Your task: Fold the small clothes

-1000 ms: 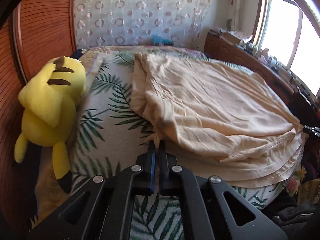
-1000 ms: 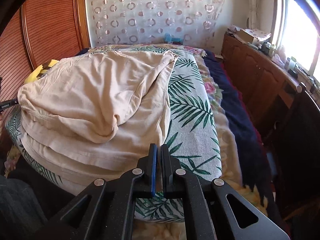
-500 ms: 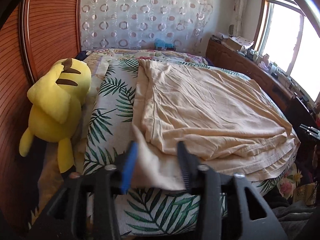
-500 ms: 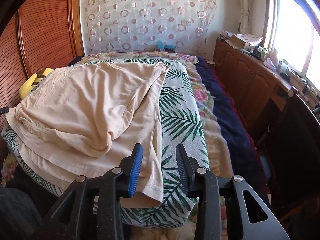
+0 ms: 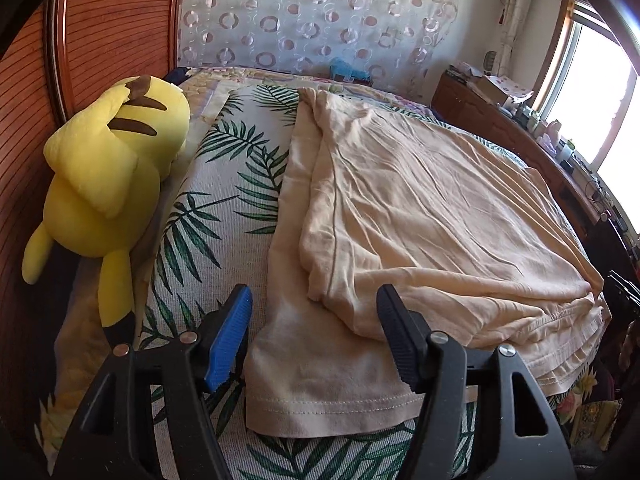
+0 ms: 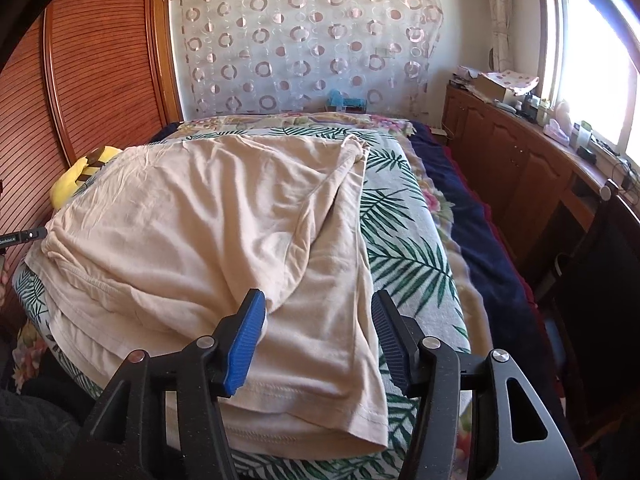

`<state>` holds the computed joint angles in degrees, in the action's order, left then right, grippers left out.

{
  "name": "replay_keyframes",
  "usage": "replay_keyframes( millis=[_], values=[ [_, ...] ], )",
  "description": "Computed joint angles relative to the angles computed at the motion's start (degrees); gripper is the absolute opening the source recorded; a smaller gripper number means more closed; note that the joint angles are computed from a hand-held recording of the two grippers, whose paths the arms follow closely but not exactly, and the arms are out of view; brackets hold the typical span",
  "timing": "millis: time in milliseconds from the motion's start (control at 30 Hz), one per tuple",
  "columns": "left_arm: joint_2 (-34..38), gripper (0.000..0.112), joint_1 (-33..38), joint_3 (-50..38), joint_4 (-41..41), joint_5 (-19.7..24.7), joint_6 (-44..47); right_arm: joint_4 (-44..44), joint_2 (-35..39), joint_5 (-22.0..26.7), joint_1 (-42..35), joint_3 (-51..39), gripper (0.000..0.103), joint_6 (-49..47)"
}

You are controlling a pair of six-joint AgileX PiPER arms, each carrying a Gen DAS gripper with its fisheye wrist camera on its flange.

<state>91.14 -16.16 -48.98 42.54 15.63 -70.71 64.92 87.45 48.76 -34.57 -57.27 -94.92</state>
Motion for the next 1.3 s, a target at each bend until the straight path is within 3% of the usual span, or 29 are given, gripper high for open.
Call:
replay_keyframes(
  millis=[900,1033,1133,1300],
  values=[
    [2.38,0.067,-1.89,-2.05,4.96,2.59,-4.62,-1.34,0.43,-3.22,6.51,1.13,0.061,3.36],
    [2.43,0.067,-1.98,-2.07,5.18,2.71,-4.94,0.25,0.03,-4.14,8.03,1.69,0.068,2.46],
    [2.43,0.067,-1.93,-2.05,5.15,2.66,-4.98,1.06,0.33,-6.40,10.23,2.19,0.075,1.68],
    [1.97,0.067,-1.53,-1.95,3.02,1.69,-3.64,0.47,2.75,-13.21,14.34,2.72,0.076,1.39]
  ],
)
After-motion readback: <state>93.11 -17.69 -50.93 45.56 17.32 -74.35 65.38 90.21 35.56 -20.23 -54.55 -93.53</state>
